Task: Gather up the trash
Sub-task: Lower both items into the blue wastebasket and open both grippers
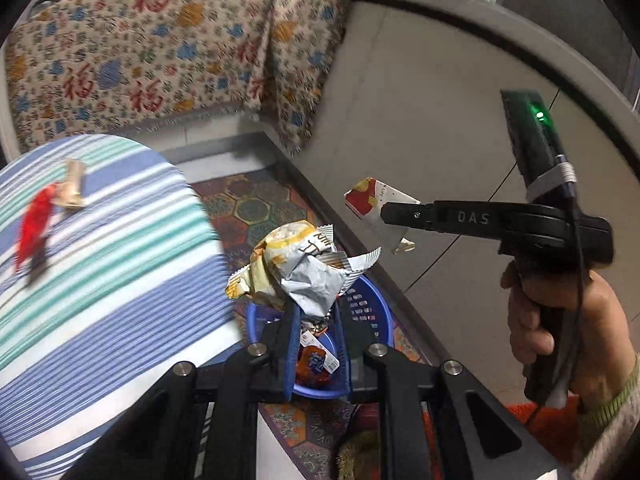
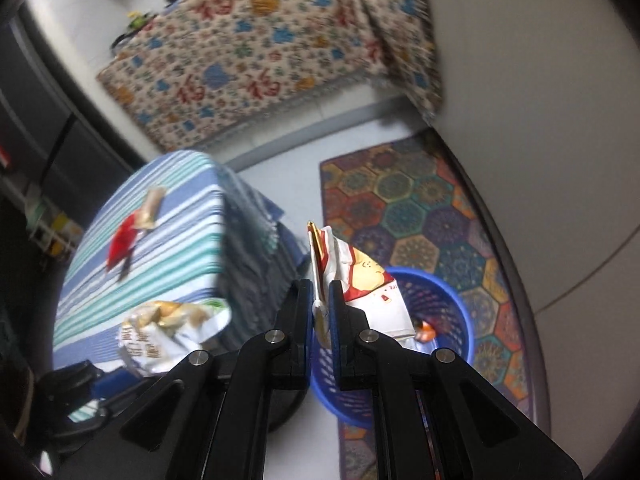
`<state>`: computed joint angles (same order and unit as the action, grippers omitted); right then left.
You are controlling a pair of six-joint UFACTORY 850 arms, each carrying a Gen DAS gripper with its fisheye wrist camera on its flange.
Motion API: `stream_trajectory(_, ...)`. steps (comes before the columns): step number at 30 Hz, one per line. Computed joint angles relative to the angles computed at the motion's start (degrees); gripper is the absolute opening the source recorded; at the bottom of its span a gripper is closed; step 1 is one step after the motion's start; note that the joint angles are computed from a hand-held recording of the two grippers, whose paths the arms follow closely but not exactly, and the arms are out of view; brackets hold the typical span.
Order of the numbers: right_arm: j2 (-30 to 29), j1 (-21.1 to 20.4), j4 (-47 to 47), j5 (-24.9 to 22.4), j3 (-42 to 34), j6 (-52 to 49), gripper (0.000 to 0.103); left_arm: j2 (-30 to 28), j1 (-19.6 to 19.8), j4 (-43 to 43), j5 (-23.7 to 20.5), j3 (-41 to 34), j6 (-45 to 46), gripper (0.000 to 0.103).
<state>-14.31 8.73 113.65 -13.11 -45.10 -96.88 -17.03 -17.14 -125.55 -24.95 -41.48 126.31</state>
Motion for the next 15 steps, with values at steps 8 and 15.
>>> stream_trajectory(8,-3.8,-3.8,-10.5,-0.3,-1.2,10.9,0.007,-10.3,-5.0,-1.2,3.3,-8.0,-0.7,0.017)
stream_trajectory(15,-4.9,-5.6,-12.9,-1.8,-1.3,13.4,0.012,-14.8,-6.8,-1.7,4.5,-11.4,-0.3,0.017)
